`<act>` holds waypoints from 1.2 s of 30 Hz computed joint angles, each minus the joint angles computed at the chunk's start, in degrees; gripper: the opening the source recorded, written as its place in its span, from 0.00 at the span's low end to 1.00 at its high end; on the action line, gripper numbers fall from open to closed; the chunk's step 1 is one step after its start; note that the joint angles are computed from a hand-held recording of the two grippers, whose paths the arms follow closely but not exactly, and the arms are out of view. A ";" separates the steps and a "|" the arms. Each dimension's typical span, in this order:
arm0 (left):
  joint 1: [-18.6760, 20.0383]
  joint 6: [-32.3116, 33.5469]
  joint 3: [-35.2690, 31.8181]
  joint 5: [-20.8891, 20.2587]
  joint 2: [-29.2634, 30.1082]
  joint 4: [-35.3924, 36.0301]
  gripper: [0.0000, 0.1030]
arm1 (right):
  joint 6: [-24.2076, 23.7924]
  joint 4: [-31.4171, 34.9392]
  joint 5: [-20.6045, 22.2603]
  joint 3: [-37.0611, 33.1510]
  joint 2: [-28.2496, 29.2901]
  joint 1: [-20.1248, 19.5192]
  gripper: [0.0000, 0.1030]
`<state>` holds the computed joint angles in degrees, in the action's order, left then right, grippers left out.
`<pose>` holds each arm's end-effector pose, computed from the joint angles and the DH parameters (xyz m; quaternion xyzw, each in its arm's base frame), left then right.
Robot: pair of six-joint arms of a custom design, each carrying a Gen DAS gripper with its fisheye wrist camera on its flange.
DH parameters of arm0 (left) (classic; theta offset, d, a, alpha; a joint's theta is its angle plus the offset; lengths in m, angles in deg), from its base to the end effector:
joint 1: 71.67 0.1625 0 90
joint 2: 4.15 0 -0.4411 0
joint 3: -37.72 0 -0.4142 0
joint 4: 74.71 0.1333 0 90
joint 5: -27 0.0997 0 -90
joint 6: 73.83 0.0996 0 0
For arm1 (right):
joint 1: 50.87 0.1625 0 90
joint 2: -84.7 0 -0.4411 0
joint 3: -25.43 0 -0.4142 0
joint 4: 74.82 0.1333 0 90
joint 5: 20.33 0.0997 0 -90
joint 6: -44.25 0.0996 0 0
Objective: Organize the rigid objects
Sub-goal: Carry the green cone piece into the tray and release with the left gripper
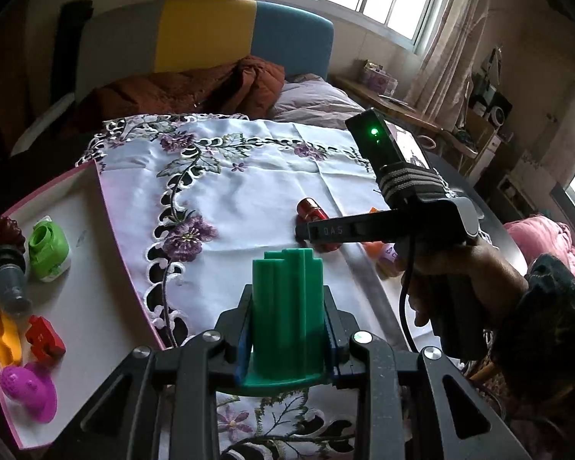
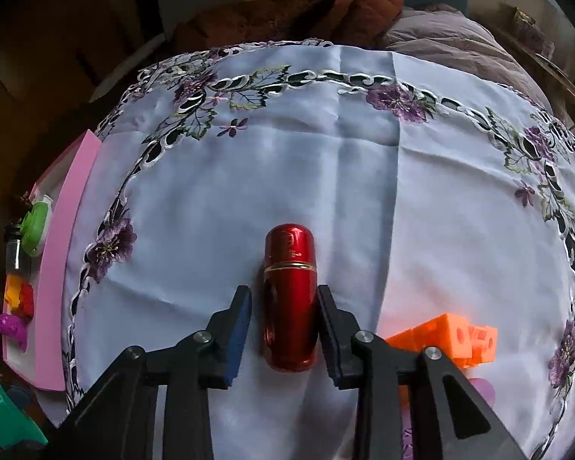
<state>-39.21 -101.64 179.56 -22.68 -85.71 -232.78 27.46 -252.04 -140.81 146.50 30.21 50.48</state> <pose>-0.2138 -0.3704 0.1774 0.2176 0.9112 -0.2800 0.2096 0.1883 -0.5175 0.0963 0.1851 -0.9322 0.1604 0.2665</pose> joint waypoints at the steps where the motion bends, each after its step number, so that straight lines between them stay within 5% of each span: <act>1: 0.05 -0.21 0.05 0.01 -0.22 0.18 0.30 | -0.03 -0.14 -0.07 -0.07 0.10 0.06 0.35; 20: 0.44 -5.51 2.26 4.24 -10.32 6.67 0.29 | -3.44 -5.59 -1.23 0.28 1.84 0.37 0.36; 27: 1.96 -9.58 3.97 6.47 -18.88 12.74 0.30 | -4.02 -7.20 -1.47 0.71 2.13 0.51 0.37; 36: 2.74 -18.26 4.81 13.67 -34.11 29.05 0.30 | -3.79 -6.44 -2.86 0.25 2.42 1.13 0.37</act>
